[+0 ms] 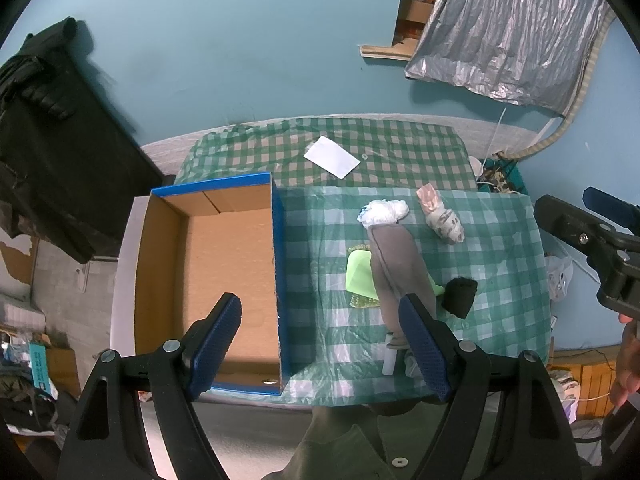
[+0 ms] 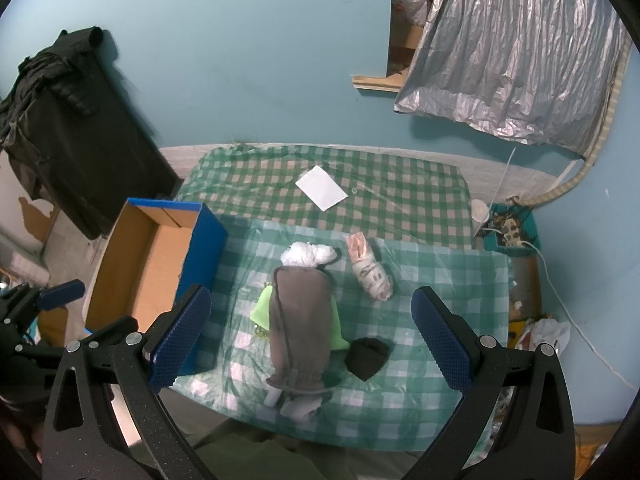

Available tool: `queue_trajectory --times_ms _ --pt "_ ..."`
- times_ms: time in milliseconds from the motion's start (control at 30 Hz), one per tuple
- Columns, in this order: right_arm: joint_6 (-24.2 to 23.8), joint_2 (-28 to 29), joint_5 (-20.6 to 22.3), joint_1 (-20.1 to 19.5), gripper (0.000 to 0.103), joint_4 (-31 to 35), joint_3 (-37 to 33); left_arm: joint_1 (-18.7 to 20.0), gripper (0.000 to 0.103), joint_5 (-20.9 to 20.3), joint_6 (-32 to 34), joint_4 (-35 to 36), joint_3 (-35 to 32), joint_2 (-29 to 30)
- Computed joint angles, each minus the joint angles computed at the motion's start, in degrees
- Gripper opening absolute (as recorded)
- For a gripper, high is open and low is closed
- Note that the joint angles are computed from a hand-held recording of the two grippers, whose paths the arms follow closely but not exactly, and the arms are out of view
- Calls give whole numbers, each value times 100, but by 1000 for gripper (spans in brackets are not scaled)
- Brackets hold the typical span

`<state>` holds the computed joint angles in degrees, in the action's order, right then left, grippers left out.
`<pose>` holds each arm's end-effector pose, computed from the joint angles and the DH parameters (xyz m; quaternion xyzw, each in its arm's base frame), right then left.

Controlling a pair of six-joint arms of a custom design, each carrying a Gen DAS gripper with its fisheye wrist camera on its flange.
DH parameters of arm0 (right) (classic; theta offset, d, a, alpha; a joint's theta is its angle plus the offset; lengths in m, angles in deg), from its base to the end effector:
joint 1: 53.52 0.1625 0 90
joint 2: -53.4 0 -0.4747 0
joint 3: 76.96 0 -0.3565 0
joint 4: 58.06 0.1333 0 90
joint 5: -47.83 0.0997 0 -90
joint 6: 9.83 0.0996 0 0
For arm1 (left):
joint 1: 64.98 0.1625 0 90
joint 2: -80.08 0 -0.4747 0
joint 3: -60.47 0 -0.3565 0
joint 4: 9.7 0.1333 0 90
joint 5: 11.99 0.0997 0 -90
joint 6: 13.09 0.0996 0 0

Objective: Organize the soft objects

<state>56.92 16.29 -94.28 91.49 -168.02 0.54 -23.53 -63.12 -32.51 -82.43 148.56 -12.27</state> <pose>0.6230 -0.3693 0.1258 -0.0129 -0.8875 0.3001 0.3495 -0.1820 -0.4220 0.5653 0.2721 0.8974 -0.0962 0.3338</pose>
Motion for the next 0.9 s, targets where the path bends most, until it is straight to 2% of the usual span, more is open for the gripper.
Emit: queue_trajectory --times_ms 167,467,667,900 --pt "20 -2 2 -3 101 -42 59 -3 82 -7 -2 5 32 -16" --pt "187 -342 214 -88 101 -484 831 86 82 -47 24 -67 242 -7" --pt "545 -594 328 -230 101 -141 1106 295 82 -120 159 -163 225 222" --pt "776 -817 580 -437 100 -279 1542 458 82 -275 257 -173 375 421"
